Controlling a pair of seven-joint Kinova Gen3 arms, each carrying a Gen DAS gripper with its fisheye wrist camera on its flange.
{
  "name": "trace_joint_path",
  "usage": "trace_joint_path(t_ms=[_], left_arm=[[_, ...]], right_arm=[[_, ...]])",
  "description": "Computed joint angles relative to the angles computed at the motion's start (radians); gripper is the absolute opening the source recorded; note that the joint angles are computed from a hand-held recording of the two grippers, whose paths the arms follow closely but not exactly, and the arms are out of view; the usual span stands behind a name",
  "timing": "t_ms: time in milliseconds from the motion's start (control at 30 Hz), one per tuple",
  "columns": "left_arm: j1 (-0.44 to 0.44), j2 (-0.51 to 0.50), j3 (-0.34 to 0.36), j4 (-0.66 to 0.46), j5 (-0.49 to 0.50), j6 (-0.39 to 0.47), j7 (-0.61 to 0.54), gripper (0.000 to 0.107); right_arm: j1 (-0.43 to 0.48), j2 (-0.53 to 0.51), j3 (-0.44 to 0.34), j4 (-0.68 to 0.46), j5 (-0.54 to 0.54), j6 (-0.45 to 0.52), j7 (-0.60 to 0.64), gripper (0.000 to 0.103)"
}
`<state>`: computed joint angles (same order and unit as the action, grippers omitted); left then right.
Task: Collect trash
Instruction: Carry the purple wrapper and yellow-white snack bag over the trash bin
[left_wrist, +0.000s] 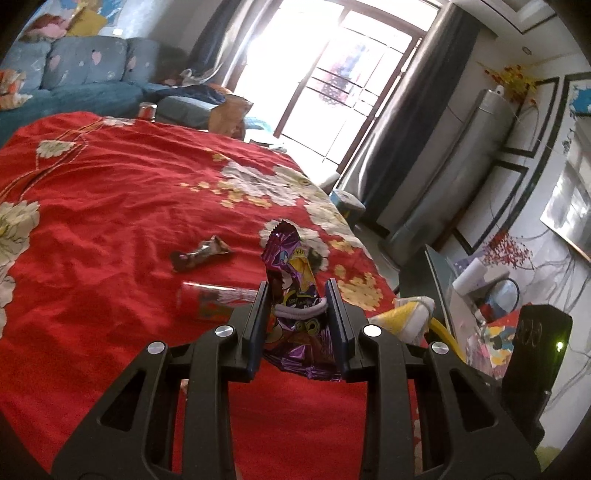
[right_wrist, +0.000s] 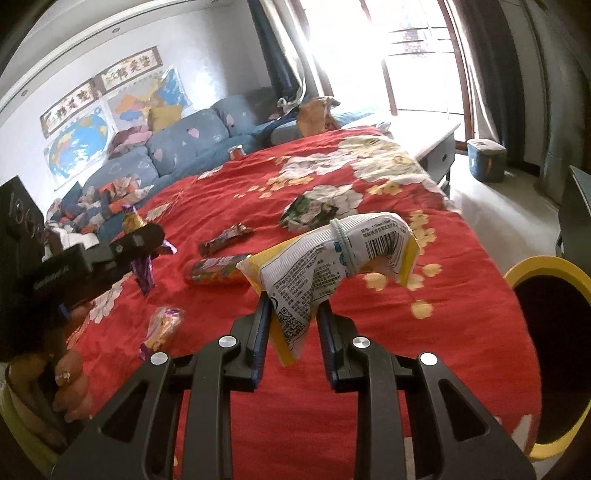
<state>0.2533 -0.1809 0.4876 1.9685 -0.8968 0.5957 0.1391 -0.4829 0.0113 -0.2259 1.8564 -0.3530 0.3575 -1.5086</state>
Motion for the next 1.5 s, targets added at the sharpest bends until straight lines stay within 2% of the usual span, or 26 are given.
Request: trace_joint_path(t_ms=[333,900,1367,1500], left_arm=[[0.082,0.059,-0.007,-0.054,-0.042,0.041,-0.013,0.023],[0.290,0.168,-0.116,-0.150,-0.079,0.071,-0.081,0.023],[0.423,0.276,-0.199,-0.264,-0.040,0.068,-0.220,0.023],[0.456,0.317,-0.227,-0.314,-0.012,0.059,-0.280,0.023]], right_arm=[[0.042,-0.029,0.043,0.020,-0.070,0.000,0.048,0.024],[0.098,-0.062,0.100,0.053,-0.149,0.005,0.104,0.024],[0.152,-0.072,0.156,0.089,-0.219,-0.001,0.162,0.024],[0.177,-0.073,0.156,0.097,-0.185,-0.007,0.127,0.024]])
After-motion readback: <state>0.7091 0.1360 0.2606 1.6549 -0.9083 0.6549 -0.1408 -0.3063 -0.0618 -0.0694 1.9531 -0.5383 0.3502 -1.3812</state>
